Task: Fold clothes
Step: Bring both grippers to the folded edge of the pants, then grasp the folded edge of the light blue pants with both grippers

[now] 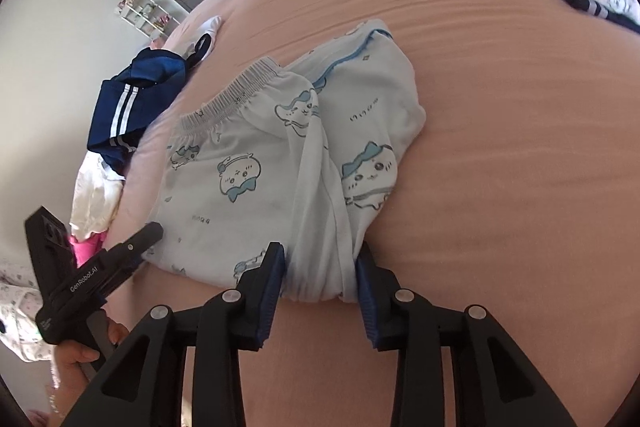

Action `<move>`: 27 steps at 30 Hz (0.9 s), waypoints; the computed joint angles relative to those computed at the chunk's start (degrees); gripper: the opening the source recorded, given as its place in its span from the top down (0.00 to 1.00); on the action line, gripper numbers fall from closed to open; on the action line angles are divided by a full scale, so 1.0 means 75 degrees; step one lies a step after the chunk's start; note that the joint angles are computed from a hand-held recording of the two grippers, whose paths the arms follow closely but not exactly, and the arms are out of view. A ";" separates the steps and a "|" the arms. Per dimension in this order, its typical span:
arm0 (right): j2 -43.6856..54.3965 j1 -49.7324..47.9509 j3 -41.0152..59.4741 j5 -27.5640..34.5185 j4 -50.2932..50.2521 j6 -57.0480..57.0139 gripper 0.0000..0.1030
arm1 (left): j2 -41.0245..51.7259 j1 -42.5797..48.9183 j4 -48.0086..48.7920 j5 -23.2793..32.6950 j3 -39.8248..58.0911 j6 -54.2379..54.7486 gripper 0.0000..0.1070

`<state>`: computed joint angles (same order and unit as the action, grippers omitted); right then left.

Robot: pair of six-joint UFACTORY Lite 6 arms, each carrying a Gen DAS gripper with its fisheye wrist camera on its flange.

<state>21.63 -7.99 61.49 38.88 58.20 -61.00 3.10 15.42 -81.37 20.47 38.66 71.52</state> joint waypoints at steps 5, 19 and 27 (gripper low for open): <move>-0.0237 0.0010 -0.0155 -0.0088 -0.0086 -0.0080 0.88 | 0.0240 0.0064 0.1589 0.0339 0.0523 -0.1452 0.74; -0.1869 -0.1180 -0.1630 0.0696 -0.0494 0.0067 0.89 | -0.1887 0.1345 0.3214 0.1844 -0.0934 -0.1811 0.93; -0.2017 -0.1829 -0.1681 0.0788 -0.0724 0.0087 0.89 | -0.1582 0.1632 0.2782 0.2804 -0.0879 -0.1367 0.90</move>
